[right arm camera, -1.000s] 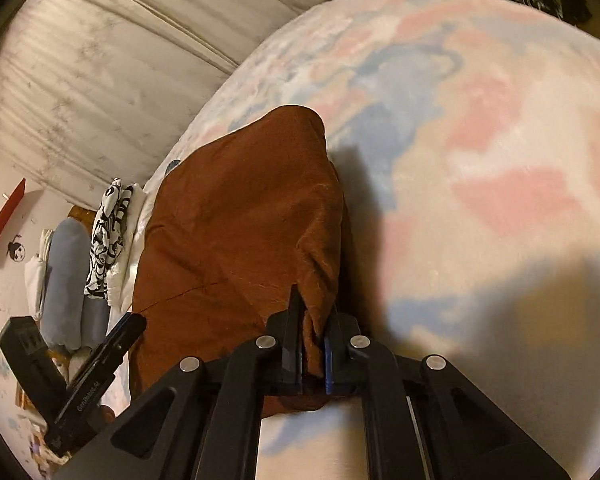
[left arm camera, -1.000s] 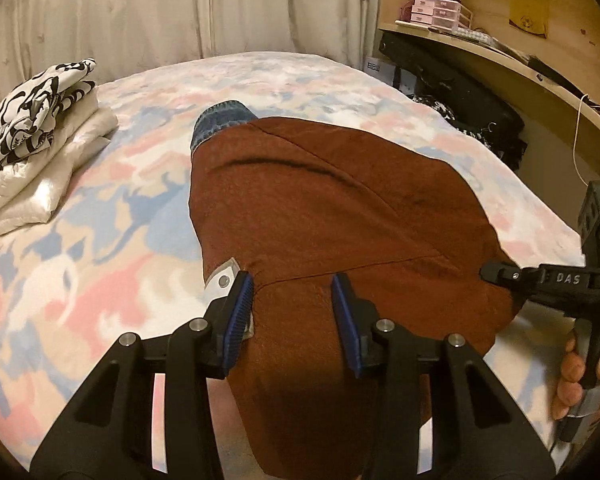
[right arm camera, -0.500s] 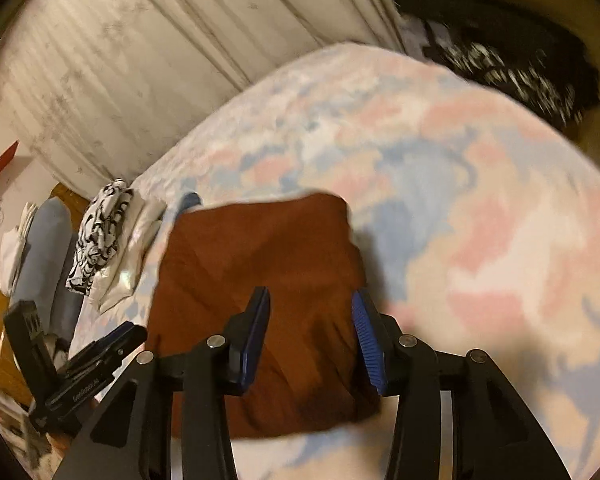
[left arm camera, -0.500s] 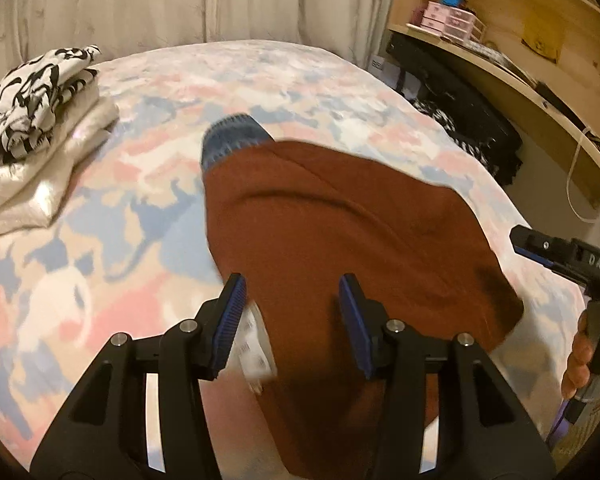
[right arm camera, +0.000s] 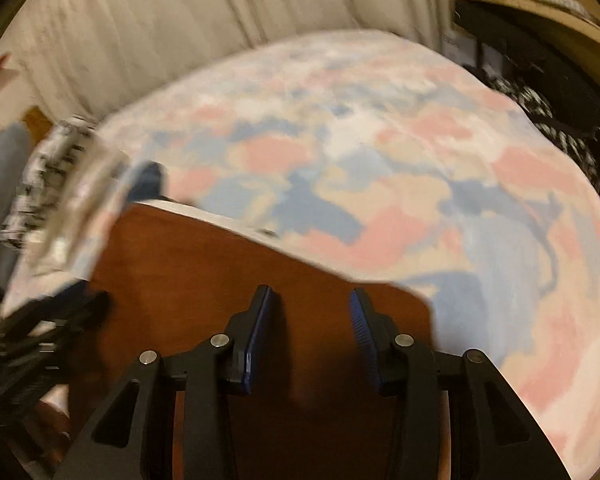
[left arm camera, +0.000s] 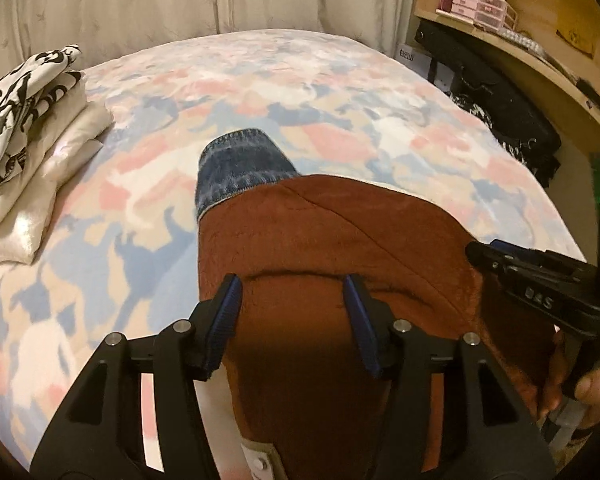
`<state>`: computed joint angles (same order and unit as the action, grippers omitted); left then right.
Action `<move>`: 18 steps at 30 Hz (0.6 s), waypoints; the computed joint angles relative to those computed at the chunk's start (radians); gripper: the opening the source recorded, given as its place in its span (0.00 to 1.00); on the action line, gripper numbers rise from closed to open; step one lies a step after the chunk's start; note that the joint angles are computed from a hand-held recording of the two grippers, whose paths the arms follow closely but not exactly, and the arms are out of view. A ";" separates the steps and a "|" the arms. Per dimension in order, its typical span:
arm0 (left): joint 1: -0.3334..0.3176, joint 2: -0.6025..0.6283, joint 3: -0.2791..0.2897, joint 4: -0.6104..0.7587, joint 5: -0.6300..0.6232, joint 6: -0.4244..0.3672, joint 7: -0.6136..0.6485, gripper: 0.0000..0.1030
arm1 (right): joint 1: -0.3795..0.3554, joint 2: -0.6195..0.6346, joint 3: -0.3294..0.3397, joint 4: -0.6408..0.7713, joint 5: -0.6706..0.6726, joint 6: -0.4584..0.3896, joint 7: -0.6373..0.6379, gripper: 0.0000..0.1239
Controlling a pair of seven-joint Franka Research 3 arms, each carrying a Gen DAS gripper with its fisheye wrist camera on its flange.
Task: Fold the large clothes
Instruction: 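Grasp the brown bundle end with the right gripper and fold it over, then release the brown bundle and open both grippers above it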
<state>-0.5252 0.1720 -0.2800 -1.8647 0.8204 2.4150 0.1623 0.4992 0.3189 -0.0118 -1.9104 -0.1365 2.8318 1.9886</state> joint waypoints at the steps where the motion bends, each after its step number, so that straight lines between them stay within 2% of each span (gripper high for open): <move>1: -0.004 0.009 0.001 0.008 0.014 -0.009 0.002 0.50 | 0.014 0.010 -0.027 0.006 -0.028 -0.012 0.032 0.32; 5: -0.011 0.023 0.007 0.010 0.039 -0.011 -0.009 0.54 | -0.076 0.010 0.028 -0.050 0.089 0.021 -0.045 0.32; 7: -0.013 0.024 0.010 0.009 0.037 -0.027 -0.032 0.66 | -0.132 0.013 0.078 -0.063 0.194 0.047 -0.126 0.32; 8: -0.009 0.016 0.010 -0.002 0.027 -0.020 -0.043 0.70 | -0.131 0.014 0.075 -0.067 0.208 0.054 -0.140 0.32; 12: 0.022 -0.022 0.012 -0.061 -0.010 0.067 -0.082 0.72 | -0.086 -0.005 0.026 -0.074 0.184 0.046 -0.123 0.32; 14: 0.027 -0.043 0.008 -0.080 -0.013 0.070 -0.090 0.72 | -0.070 -0.041 0.016 -0.094 0.168 0.034 -0.107 0.32; 18: 0.038 -0.091 -0.012 -0.106 -0.066 0.046 -0.078 0.72 | -0.089 -0.130 0.049 -0.163 0.193 0.049 -0.136 0.33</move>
<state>-0.4872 0.0813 -0.2920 -1.9711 0.7540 2.4613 0.0847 0.4106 0.1887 0.0370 -2.0736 0.0569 2.8803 1.8530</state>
